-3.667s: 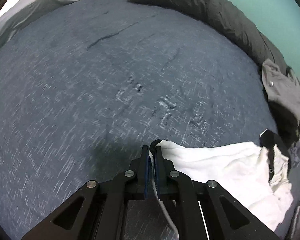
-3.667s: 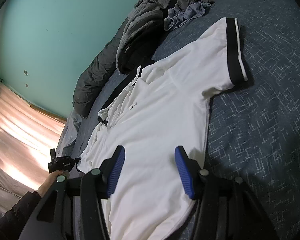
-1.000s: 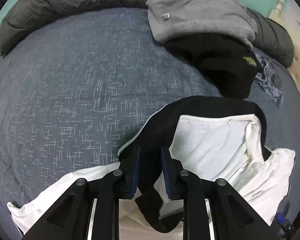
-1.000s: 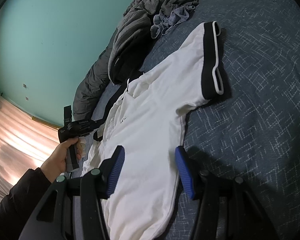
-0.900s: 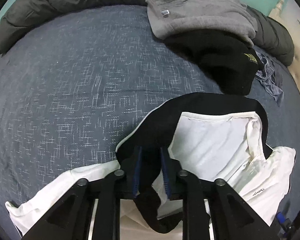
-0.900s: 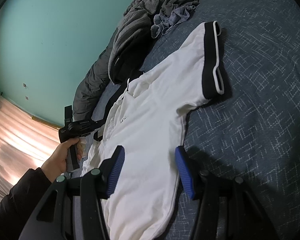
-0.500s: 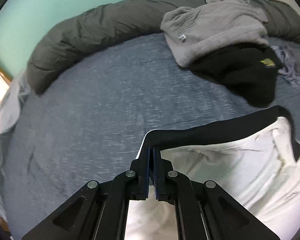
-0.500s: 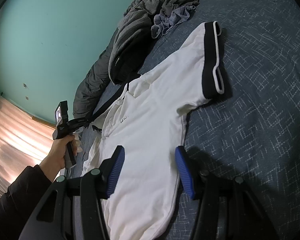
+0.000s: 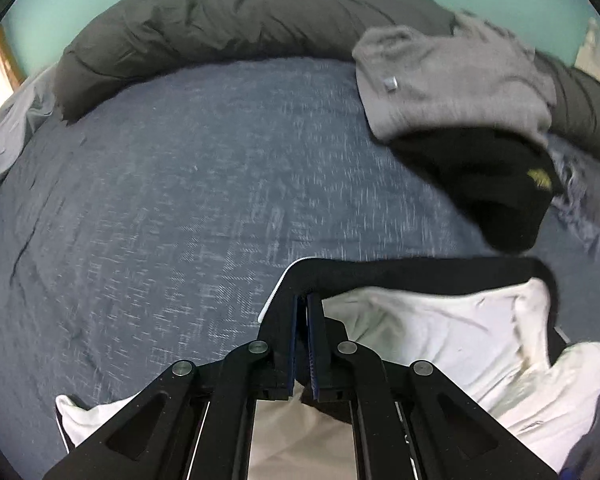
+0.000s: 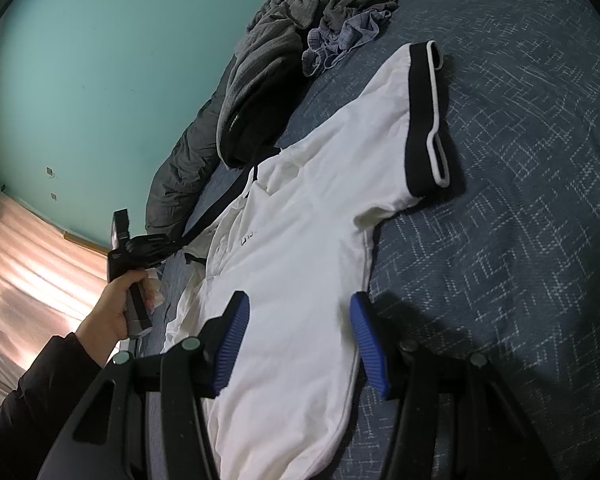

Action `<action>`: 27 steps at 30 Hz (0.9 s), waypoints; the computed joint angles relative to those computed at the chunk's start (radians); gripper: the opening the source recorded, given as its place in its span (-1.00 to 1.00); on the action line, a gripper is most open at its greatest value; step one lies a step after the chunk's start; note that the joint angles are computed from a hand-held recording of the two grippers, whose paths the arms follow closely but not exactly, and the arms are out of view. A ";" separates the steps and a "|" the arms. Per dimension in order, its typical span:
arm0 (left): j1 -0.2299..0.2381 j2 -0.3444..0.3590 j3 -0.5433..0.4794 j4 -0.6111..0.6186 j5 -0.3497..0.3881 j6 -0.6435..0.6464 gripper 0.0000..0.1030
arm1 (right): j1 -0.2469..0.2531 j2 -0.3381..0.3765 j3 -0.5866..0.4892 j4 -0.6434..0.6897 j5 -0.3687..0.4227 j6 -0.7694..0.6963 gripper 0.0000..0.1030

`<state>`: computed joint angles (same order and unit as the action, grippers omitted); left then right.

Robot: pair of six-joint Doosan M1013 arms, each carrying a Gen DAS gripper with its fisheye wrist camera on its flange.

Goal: Fold clothes

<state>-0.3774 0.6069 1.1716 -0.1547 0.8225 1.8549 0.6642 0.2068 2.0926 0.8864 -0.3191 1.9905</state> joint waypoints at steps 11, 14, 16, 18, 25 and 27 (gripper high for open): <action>0.006 0.007 -0.007 -0.030 0.052 0.046 -0.68 | 0.002 -0.001 0.000 0.003 -0.003 0.001 0.04; 0.013 -0.006 0.006 -0.040 0.006 0.020 -0.63 | 0.002 -0.001 -0.002 0.012 -0.002 -0.008 0.04; 0.015 -0.001 -0.002 -0.028 0.017 0.003 -0.44 | 0.003 -0.001 -0.002 0.011 -0.003 -0.007 0.04; 0.016 0.008 -0.012 -0.027 0.047 0.014 -0.40 | 0.002 -0.001 -0.002 0.009 -0.002 -0.005 0.04; 0.017 0.010 0.013 -0.035 0.050 0.062 -0.42 | 0.001 0.001 -0.004 0.008 -0.001 -0.004 0.04; 0.010 0.009 0.019 -0.016 0.046 0.066 -0.85 | 0.001 0.001 -0.003 0.009 0.000 -0.005 0.04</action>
<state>-0.3671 0.6154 1.1907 -0.1707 0.8681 1.9207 0.6650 0.2074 2.0891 0.8958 -0.3192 1.9856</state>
